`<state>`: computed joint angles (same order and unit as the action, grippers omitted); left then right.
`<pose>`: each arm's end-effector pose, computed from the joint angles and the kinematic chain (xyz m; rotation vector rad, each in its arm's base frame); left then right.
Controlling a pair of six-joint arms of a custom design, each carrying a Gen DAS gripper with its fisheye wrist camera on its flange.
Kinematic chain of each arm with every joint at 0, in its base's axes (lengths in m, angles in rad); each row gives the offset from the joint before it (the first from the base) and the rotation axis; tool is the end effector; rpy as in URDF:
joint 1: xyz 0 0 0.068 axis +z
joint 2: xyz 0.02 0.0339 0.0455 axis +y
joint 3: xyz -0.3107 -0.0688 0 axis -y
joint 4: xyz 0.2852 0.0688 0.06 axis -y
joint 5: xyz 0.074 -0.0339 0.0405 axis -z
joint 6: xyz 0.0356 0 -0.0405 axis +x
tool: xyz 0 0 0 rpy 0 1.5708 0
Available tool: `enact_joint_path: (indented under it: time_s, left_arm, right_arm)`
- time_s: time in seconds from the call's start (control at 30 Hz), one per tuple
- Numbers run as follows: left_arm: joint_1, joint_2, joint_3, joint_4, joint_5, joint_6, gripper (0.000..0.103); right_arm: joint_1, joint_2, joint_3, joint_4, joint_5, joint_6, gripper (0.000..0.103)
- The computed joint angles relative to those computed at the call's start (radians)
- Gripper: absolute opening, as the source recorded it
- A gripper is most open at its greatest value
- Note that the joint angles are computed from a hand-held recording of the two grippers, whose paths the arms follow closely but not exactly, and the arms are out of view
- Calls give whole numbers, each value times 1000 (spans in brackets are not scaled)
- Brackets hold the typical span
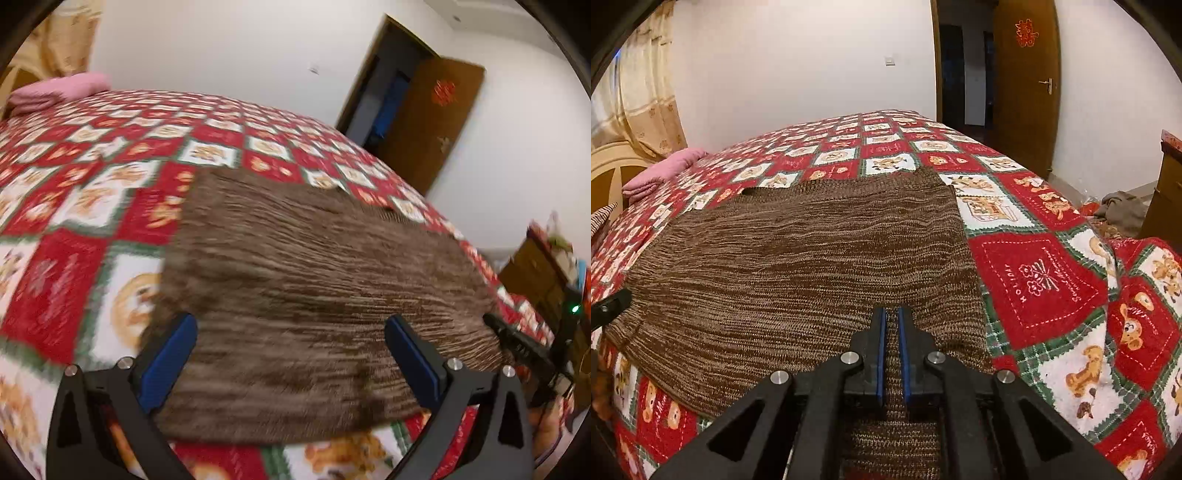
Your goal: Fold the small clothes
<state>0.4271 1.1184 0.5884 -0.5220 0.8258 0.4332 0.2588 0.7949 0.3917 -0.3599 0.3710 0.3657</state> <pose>0.2013 0.0629 0.2153 0.2703 2.2649 -0.6514 0.1635 0.0299 0.2045 0.3025 2.2527 -0.1072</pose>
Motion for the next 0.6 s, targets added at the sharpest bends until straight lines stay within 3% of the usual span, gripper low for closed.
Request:
enact_joint_path:
  time_s: [0.1, 0.3, 0.43, 0.5, 0.57, 0.6]
  left_arm:
    - [205, 16, 11, -105, 113, 49, 103]
    - [428, 7, 19, -103, 79, 19, 101]
    - [364, -34, 8, -180, 42, 39, 83]
    - [296, -78, -24, -177, 6, 12, 83]
    - [215, -172, -90, -83, -69, -104, 86]
    - [190, -201, -107, -52, -84, -155, 93]
  right_arm:
    - [33, -12, -7, -3, 37, 8, 7]
    - [19, -76, -30, -12, 10, 13, 7]
    - [-16, -51, -39, 39, -23, -8, 7]
    - [-23, -57, -41, 41, -33, -10, 7]
    - [-31, -68, -46, 43, -46, -10, 7]
    - [-37, -70, -49, 46, -53, -12, 7]
